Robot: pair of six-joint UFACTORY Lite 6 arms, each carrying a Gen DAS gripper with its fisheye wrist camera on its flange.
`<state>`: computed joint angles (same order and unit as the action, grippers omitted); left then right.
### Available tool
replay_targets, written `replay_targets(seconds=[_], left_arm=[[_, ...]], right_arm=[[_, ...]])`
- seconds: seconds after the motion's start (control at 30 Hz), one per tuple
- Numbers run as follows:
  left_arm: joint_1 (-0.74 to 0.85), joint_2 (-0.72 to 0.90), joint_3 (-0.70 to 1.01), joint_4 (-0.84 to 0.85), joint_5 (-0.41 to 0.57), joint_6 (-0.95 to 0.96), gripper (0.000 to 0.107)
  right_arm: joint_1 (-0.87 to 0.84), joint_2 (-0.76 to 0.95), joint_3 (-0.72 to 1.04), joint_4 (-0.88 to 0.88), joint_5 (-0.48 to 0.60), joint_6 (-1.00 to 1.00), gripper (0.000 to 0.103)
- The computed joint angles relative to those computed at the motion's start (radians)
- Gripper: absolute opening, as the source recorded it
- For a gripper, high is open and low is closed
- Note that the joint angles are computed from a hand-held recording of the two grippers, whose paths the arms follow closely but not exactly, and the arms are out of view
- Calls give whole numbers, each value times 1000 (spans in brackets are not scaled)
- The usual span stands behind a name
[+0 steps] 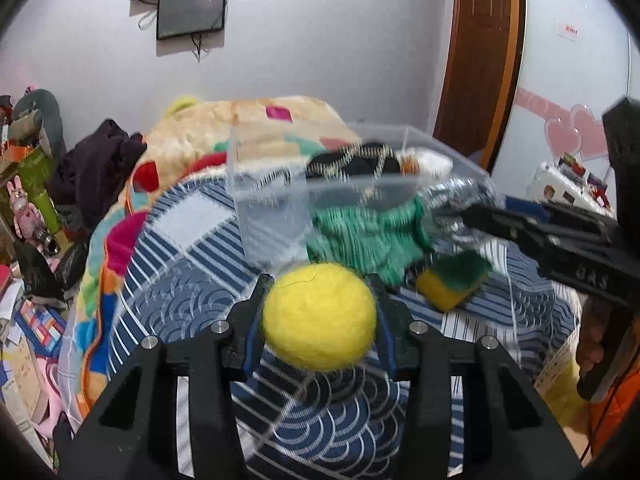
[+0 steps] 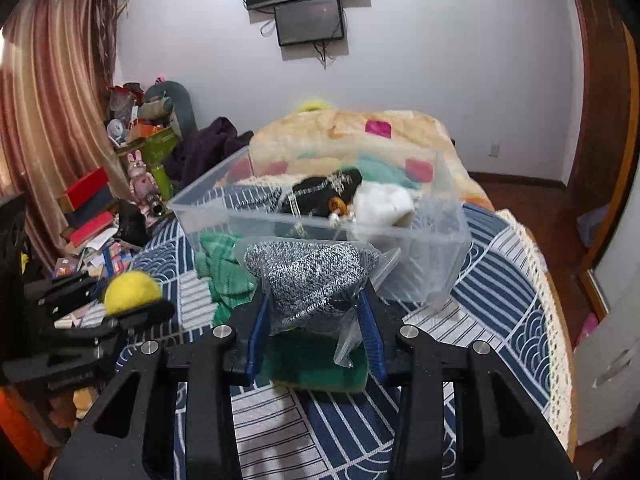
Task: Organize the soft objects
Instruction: 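Grasp the yellow felt ball with the left tool while the right tool grasps the silver foil bag, then drop the yellow ball into the box while the right tool drops the foil bag in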
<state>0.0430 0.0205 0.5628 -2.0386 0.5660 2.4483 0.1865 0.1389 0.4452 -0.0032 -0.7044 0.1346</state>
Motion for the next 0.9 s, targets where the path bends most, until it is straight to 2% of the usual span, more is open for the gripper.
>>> replay_targets(seconds=[0.27,0.43,0.73,0.9], left_arm=[[-9,-18,116,10,-16,-95,45],[-41,25,220,-15,-49,-115,46],[-112,186,403,-78,-126,-103,46],[-154,313,522,-20,-201,-169,45]], right_arm=[[11,-135,-12,54,34,-69,37],[32,-131,54,110,45,-118,38],[39,-5,211,139,59,-138,38],[40,108,315,159,101,-157,38]])
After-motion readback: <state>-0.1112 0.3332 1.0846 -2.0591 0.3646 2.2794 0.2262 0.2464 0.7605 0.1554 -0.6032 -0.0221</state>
